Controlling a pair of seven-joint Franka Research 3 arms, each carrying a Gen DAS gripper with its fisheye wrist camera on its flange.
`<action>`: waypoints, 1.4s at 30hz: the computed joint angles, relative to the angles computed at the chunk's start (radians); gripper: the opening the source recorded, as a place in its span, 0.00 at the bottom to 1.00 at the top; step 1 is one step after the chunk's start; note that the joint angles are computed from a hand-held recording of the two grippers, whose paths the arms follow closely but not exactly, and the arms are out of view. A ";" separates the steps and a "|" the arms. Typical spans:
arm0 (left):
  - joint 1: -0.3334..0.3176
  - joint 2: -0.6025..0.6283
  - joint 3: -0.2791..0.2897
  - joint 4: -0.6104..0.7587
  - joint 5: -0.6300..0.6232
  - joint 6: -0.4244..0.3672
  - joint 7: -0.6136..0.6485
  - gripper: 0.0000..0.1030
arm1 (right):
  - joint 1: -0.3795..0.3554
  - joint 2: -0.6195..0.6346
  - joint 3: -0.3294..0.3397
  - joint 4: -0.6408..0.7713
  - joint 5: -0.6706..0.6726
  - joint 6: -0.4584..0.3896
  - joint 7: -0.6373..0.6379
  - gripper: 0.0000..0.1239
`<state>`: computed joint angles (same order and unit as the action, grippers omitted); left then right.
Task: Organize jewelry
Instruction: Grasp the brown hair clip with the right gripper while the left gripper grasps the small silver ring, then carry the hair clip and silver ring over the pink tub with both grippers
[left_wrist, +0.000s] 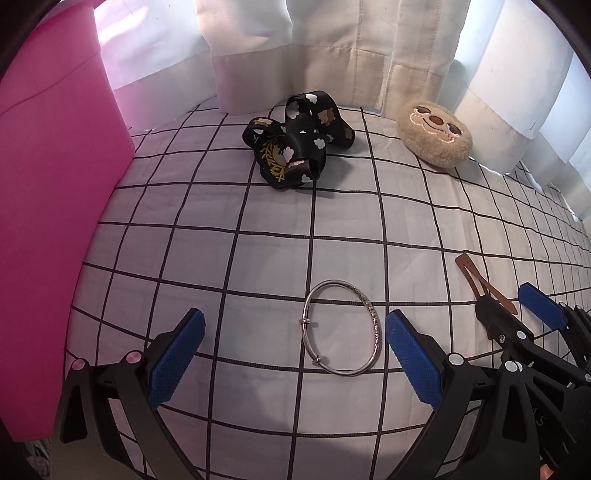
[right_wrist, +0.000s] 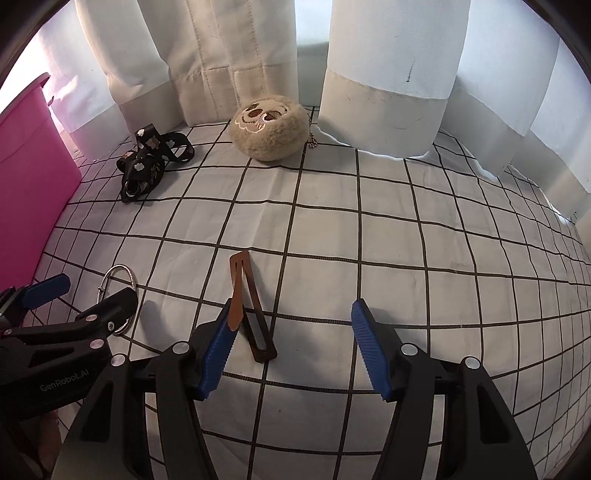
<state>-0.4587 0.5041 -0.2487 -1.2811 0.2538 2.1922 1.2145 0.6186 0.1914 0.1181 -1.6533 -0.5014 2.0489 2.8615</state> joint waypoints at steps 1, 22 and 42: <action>0.002 0.002 -0.001 0.000 -0.005 0.004 -0.001 0.93 | -0.002 -0.003 -0.001 -0.006 0.003 0.009 0.005 0.48; 0.008 -0.068 -0.001 -0.113 0.033 0.085 -0.043 0.71 | 0.012 0.041 -0.012 0.042 -0.005 0.022 -0.026 0.32; 0.031 -0.077 -0.007 -0.108 -0.007 0.063 -0.036 0.42 | 0.017 -0.008 -0.013 -0.012 -0.024 0.112 0.021 0.10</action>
